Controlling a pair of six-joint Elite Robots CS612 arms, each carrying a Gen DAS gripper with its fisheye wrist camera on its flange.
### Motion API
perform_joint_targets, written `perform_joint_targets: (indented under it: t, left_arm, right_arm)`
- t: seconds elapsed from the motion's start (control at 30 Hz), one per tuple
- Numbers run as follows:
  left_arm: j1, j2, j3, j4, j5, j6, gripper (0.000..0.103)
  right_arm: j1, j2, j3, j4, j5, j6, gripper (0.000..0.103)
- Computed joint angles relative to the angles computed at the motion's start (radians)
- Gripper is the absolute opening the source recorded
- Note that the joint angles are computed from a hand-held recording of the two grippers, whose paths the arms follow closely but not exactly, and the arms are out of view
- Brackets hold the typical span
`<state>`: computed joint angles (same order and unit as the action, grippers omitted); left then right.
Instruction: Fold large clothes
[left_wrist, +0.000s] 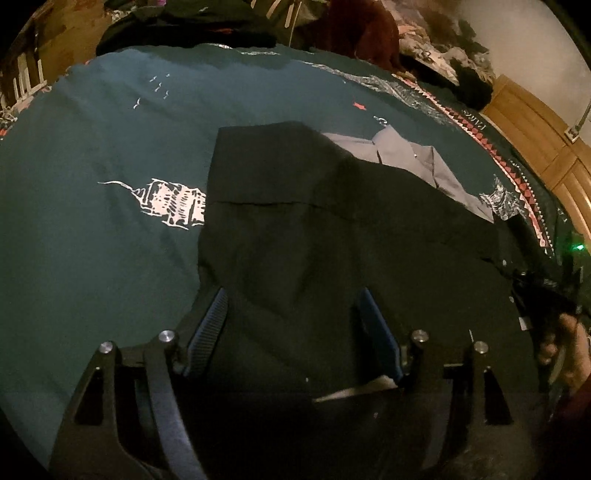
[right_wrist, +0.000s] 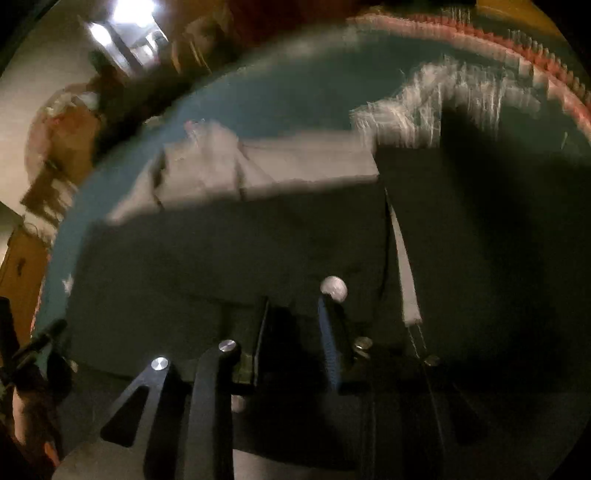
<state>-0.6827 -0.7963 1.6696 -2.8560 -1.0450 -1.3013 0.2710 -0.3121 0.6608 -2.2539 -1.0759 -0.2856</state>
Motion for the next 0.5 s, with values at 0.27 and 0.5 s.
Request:
perform_joint_targets:
  t: [0.27, 0.5]
  left_arm:
    - [-0.018, -0.011, 0.019, -0.036, 0.047, -0.047, 0.073]
    - [-0.018, -0.004, 0.000, -0.059, 0.057, -0.079, 0.073]
  right_arm:
    - [-0.151, -0.085, 0.076, -0.219, 0.102, 0.258, 0.041]
    - [-0.293, 0.041, -0.198, -0.059, -0.108, 0.554, 0.046]
